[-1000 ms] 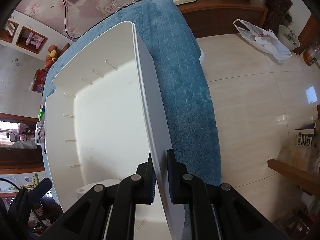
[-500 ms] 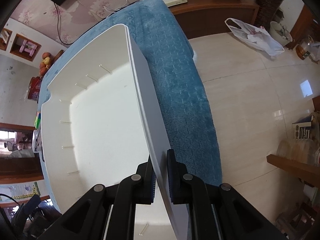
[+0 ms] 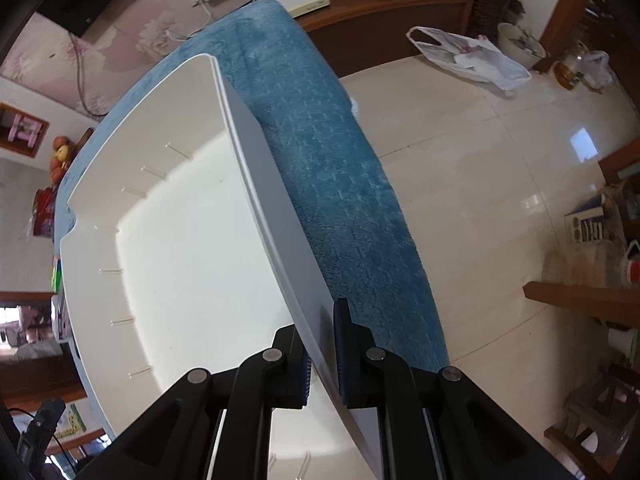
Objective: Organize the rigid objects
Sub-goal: 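Move the left gripper back toward the items on the cloth, then grasp the pink hair roller with the left gripper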
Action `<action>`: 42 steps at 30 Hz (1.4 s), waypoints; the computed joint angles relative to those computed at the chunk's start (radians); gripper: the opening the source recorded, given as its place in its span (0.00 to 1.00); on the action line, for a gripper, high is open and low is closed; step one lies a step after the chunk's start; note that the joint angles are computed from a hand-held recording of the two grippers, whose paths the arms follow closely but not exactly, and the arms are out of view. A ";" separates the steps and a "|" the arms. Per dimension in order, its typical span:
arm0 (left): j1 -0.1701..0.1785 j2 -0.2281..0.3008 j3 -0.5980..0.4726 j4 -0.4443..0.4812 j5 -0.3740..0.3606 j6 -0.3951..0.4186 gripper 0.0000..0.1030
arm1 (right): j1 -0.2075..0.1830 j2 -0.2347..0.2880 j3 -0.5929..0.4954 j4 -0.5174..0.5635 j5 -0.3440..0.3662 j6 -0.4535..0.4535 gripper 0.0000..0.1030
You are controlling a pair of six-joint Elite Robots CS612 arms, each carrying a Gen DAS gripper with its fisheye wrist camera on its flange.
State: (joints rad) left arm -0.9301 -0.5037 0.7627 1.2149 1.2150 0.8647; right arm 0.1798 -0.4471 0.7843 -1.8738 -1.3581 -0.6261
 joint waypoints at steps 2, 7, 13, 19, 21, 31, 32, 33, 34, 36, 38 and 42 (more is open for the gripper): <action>0.004 -0.026 0.067 -0.039 0.038 0.008 0.76 | 0.000 -0.005 0.012 -0.015 -0.001 0.019 0.10; 0.016 -0.071 0.193 -0.127 0.119 0.077 0.76 | 0.007 -0.024 0.057 -0.087 -0.031 0.043 0.12; 0.048 -0.076 0.253 -0.187 0.251 0.165 0.76 | 0.013 -0.042 0.099 -0.153 -0.062 0.057 0.14; 0.066 -0.074 0.291 -0.264 0.313 0.248 0.74 | 0.015 -0.054 0.131 -0.206 -0.077 0.092 0.16; 0.068 -0.076 0.298 -0.283 0.316 0.270 0.74 | 0.016 -0.062 0.146 -0.224 -0.085 0.098 0.16; 0.085 -0.073 0.318 -0.325 0.370 0.318 0.48 | 0.020 -0.078 0.189 -0.289 -0.105 0.118 0.18; 0.086 -0.069 0.312 -0.313 0.375 0.329 0.42 | 0.020 -0.079 0.192 -0.294 -0.106 0.119 0.18; 0.086 -0.064 0.305 -0.298 0.379 0.340 0.40 | 0.020 -0.078 0.192 -0.298 -0.107 0.120 0.18; 0.086 -0.063 0.302 -0.293 0.380 0.347 0.35 | 0.021 -0.080 0.195 -0.303 -0.109 0.120 0.18; 0.090 -0.068 0.311 -0.312 0.372 0.347 0.31 | 0.021 -0.083 0.202 -0.313 -0.111 0.120 0.18; 0.090 -0.073 0.321 -0.325 0.371 0.332 0.30 | 0.021 -0.085 0.206 -0.318 -0.113 0.118 0.18; 0.087 -0.081 0.334 -0.338 0.360 0.324 0.28 | 0.022 -0.084 0.204 -0.317 -0.114 0.115 0.18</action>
State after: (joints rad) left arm -0.8436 -0.5844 1.0972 0.8765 1.5745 1.1882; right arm 0.2015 -0.5307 0.9883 -2.1904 -1.4720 -0.5114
